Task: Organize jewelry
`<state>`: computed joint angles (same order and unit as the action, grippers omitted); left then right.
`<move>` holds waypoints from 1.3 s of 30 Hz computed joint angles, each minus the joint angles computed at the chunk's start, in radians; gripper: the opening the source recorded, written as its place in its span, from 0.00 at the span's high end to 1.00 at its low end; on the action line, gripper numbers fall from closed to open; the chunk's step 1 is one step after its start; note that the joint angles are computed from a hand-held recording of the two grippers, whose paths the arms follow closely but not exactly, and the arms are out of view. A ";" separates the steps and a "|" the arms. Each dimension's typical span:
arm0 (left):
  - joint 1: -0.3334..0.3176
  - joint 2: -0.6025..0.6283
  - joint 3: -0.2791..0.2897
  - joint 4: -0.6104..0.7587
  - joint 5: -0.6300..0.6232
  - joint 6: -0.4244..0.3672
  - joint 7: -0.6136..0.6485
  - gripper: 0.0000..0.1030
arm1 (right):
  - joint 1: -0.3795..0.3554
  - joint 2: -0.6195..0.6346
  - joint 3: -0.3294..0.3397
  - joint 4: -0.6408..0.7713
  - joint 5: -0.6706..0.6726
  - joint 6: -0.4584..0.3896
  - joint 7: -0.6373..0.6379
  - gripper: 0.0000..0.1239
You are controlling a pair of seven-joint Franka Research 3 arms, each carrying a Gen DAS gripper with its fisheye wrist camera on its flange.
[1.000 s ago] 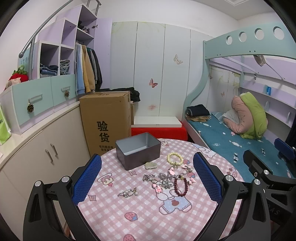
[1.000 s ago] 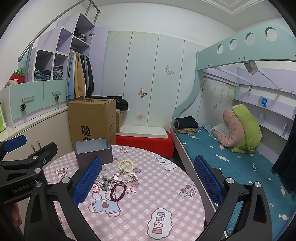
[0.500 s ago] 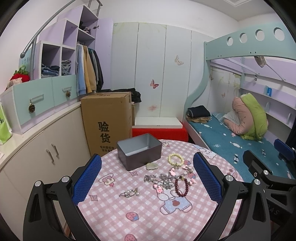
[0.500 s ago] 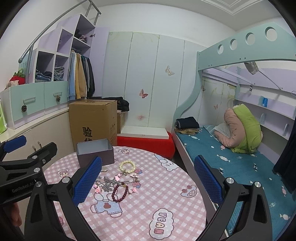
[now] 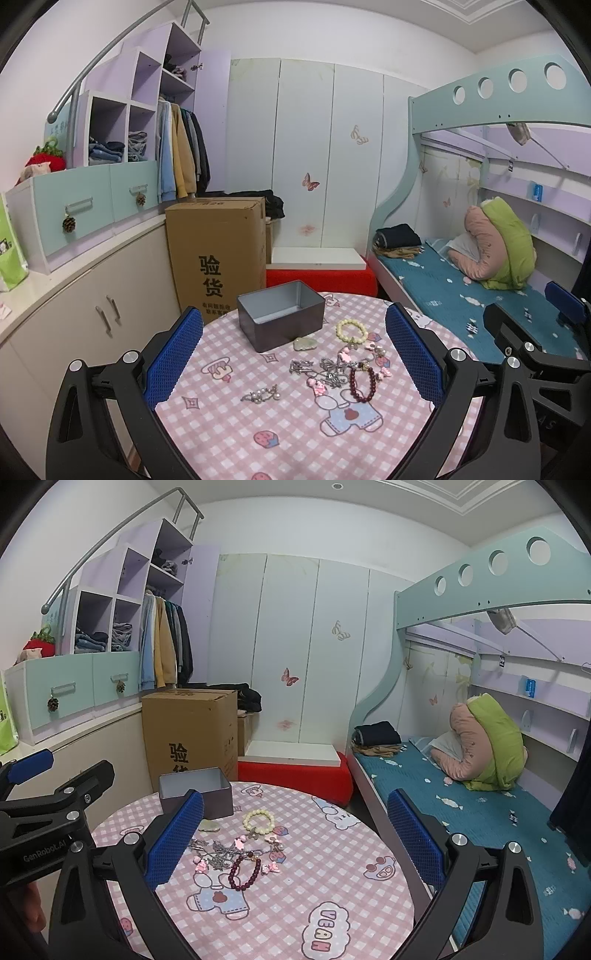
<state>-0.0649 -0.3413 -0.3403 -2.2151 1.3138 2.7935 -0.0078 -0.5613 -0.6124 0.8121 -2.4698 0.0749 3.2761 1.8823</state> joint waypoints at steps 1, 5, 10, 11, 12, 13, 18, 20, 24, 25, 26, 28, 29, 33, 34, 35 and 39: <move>0.001 0.001 -0.002 0.000 0.006 -0.002 -0.005 0.07 | 0.002 0.001 -0.001 0.001 0.001 -0.001 0.001 0.22; -0.003 -0.001 0.002 -0.002 -0.002 -0.008 0.006 0.07 | 0.013 0.010 -0.011 0.004 -0.002 -0.004 -0.002 0.22; -0.005 0.001 0.005 -0.001 -0.023 -0.006 0.024 0.07 | 0.011 0.019 -0.010 0.013 -0.013 -0.014 0.001 0.22; -0.003 0.002 0.004 0.000 -0.022 -0.007 0.022 0.07 | 0.011 0.018 -0.011 0.014 -0.014 -0.015 0.002 0.22; -0.003 0.002 0.004 0.000 -0.023 -0.007 0.023 0.07 | 0.011 0.019 -0.011 0.015 -0.016 -0.016 0.004 0.22; -0.002 0.003 0.004 0.001 -0.024 -0.005 0.025 0.07 | 0.011 0.019 -0.012 0.015 -0.018 -0.016 0.005 0.22; -0.001 0.004 0.002 0.001 -0.027 -0.006 0.031 0.07 | 0.013 0.020 -0.013 0.015 -0.024 -0.017 0.011 0.22; -0.002 0.006 0.001 0.002 -0.027 -0.007 0.033 0.07 | 0.010 0.020 -0.011 0.014 -0.026 -0.016 0.013 0.22; -0.006 0.016 0.007 0.006 -0.042 -0.004 0.051 0.07 | 0.024 0.032 -0.023 0.016 -0.031 -0.021 0.010 0.22; -0.008 0.020 0.008 0.007 -0.051 -0.005 0.062 0.07 | 0.032 0.041 -0.030 0.019 -0.034 -0.027 0.007 0.22; -0.009 0.024 0.009 0.008 -0.057 -0.005 0.070 0.07 | 0.046 0.053 -0.041 0.022 -0.038 -0.037 0.002 0.22; -0.013 0.035 0.016 0.008 -0.082 -0.010 0.102 0.07 | 0.069 0.076 -0.063 0.026 -0.048 -0.050 -0.003 0.22; -0.014 0.041 0.018 0.009 -0.092 -0.011 0.112 0.07 | 0.079 0.086 -0.074 0.025 -0.054 -0.053 -0.003 0.22; -0.015 0.066 0.028 0.001 -0.127 -0.018 0.138 0.07 | 0.100 0.130 -0.099 0.034 -0.079 -0.081 0.012 0.22; -0.019 0.077 0.036 -0.002 -0.151 -0.017 0.161 0.07 | 0.104 0.141 -0.105 0.037 -0.088 -0.090 0.018 0.22; -0.023 0.086 0.043 -0.004 -0.175 -0.017 0.181 0.07 | 0.113 0.157 -0.116 0.040 -0.097 -0.098 0.023 0.22; -0.051 0.141 0.074 -0.013 -0.309 -0.018 0.330 0.07 | 0.126 0.210 -0.138 0.049 -0.146 -0.136 0.053 0.22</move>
<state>-0.1155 -0.2005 -0.2666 -2.2277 1.0052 2.7753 0.3221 -0.4353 -0.4020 0.6739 -2.4203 -0.0713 3.1400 1.9351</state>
